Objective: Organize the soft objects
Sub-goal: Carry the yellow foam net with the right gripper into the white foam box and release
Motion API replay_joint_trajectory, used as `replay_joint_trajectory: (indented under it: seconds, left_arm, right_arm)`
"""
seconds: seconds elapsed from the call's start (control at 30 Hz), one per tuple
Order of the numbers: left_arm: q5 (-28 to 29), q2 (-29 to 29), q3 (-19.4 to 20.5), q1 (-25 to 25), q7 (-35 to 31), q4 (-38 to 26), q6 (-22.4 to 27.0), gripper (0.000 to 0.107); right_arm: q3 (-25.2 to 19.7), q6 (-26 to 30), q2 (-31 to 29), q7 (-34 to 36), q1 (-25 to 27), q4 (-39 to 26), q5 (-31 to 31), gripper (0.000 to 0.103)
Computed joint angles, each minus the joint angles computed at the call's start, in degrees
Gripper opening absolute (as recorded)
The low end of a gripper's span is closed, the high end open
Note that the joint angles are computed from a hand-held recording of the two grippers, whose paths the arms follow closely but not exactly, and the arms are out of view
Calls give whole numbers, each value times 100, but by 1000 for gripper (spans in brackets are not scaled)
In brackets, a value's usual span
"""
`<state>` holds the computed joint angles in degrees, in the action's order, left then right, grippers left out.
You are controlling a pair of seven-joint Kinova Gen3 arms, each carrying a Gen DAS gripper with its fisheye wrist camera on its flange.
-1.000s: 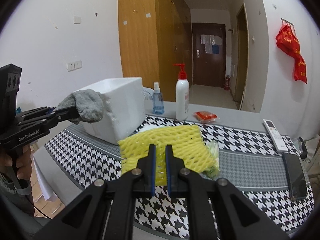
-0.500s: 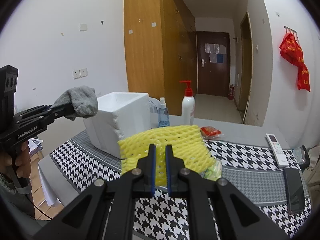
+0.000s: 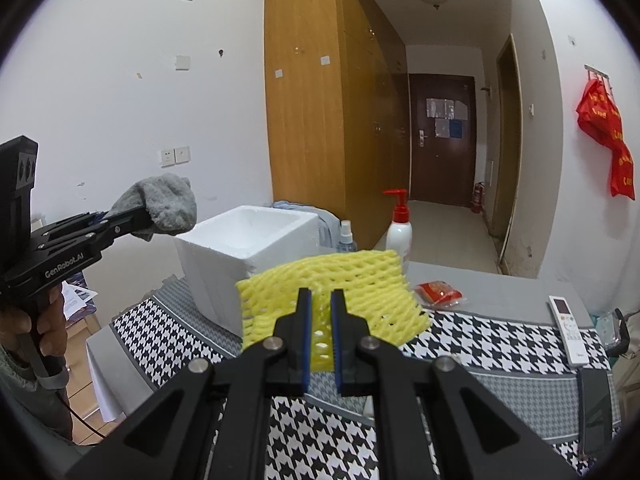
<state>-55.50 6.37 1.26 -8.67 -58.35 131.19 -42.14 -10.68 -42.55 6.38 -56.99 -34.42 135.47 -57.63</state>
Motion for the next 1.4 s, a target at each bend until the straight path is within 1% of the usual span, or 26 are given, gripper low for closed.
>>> replay_joint_trajectory:
  seconds: [0.17, 0.3, 0.4, 0.57, 0.83, 0.9, 1.07, 1.13, 1.3, 1.4]
  left_arm:
    - [89, 67, 30, 28, -20, -128, 85, 17]
    - [230, 139, 76, 66, -74, -251, 219, 17]
    - [396, 193, 119, 109, -177, -322, 338, 17]
    - [707, 281, 191, 164, -400, -422, 488, 17]
    - [1279, 352, 240, 202, -790, -482, 686, 17]
    - [1516, 345, 221, 217, -958, -448, 695, 17]
    - [1778, 351, 208, 170, -1150, -456, 743, 17]
    - [1804, 349, 209, 132, -1178, -463, 754, 17]
    - [2001, 343, 168, 85, -1339, -429, 740, 17]
    - [2000, 384, 166, 27, -1350, -432, 736, 17]
  right_arm:
    - [48, 102, 15, 135, 44, -150, 6, 11]
    - [88, 171, 60, 356, 58, -312, -95, 11]
    - [129, 282, 85, 402, 113, -418, -41, 11]
    - [216, 493, 165, 397, 209, -586, 142, 11]
    - [417, 1073, 329, 496, 319, -1037, 532, 11]
    - [468, 1202, 377, 552, 306, -1163, 585, 11]
    - [552, 1422, 500, 448, 264, -1403, 817, 11]
    - [591, 1511, 547, 405, 235, -1485, 908, 11]
    - [745, 1661, 671, 460, 94, -1707, 888, 11]
    - [805, 1779, 739, 418, 67, -1840, 930, 11]
